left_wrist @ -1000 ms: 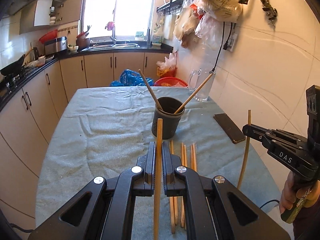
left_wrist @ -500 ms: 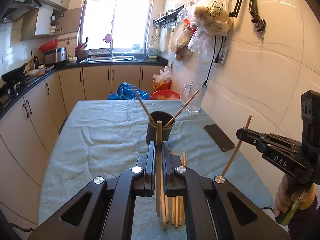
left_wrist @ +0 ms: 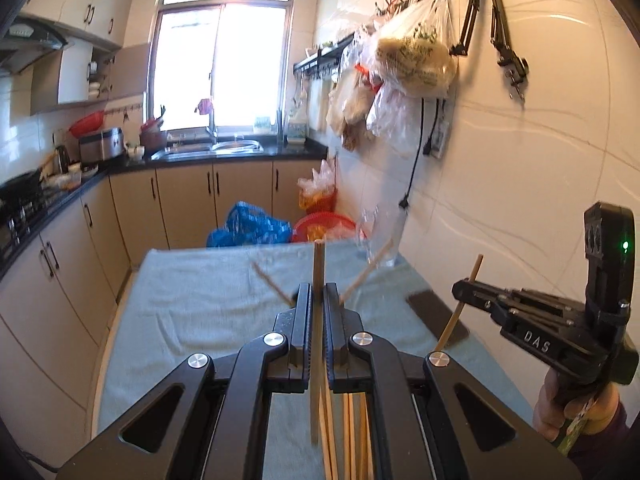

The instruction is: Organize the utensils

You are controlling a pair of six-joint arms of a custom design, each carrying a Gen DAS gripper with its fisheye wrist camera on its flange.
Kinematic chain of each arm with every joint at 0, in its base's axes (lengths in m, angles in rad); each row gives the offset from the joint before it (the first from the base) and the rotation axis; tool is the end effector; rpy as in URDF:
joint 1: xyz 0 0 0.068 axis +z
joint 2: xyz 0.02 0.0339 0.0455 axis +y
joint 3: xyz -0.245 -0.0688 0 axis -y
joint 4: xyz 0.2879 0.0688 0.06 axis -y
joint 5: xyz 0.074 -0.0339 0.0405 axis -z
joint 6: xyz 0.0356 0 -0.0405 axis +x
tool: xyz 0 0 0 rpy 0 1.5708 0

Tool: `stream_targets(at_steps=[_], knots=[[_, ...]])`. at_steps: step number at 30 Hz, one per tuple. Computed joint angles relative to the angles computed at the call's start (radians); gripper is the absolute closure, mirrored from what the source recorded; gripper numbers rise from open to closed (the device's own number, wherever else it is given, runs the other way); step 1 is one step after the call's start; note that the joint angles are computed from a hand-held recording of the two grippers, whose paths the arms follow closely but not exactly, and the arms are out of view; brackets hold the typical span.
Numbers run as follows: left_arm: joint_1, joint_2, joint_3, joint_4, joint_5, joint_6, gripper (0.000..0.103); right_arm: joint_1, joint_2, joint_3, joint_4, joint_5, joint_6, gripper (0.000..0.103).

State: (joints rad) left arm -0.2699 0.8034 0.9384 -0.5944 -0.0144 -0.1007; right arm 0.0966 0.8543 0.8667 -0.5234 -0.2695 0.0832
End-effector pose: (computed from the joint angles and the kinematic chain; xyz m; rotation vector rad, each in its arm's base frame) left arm 0.2173 -0.0596 0.3394 0.1631 2.0305 -0.2186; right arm 0.2387 0.0327 0.3089 -0.1790 2.0772 0.3899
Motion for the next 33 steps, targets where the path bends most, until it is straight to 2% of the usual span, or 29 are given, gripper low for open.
stream_targets(at_steps=[6, 11, 14, 20, 22, 27, 28, 30, 31, 33], knots=[[0.019, 0.224, 0.19, 0.094, -0.005, -0.008, 0.099, 0.002, 0.183, 0.139, 0.111, -0.007, 0.09, 0.096], [0.044, 0.398, 0.328, 0.123, 0.022, -0.039, 0.099, 0.024, 0.317, 0.239, 0.193, 0.031, 0.142, 0.096], [0.067, 0.459, 0.357, 0.129, 0.058, -0.067, 0.099, 0.028, 0.405, 0.292, 0.244, 0.045, 0.172, 0.096], [0.116, 0.495, 0.313, 0.135, 0.12, -0.087, 0.099, 0.027, 0.551, 0.368, 0.324, 0.06, 0.234, 0.096], [0.134, 0.483, 0.272, 0.14, 0.155, -0.094, 0.098, 0.032, 0.589, 0.386, 0.33, 0.075, 0.23, 0.096], [0.156, 0.429, 0.157, 0.158, 0.173, -0.066, 0.097, 0.022, 0.628, 0.416, 0.314, 0.05, 0.233, 0.096], [0.164, 0.416, 0.134, 0.162, 0.18, -0.056, 0.094, 0.02, 0.616, 0.415, 0.309, 0.046, 0.23, 0.096], [0.171, 0.396, 0.089, 0.181, 0.188, -0.04, 0.082, 0.019, 0.598, 0.417, 0.301, 0.046, 0.222, 0.096], [0.174, 0.39, 0.063, 0.196, 0.189, -0.032, 0.071, 0.017, 0.589, 0.421, 0.297, 0.045, 0.218, 0.096], [0.176, 0.391, 0.02, 0.229, 0.186, -0.028, 0.067, 0.022, 0.57, 0.422, 0.297, 0.049, 0.217, 0.096]])
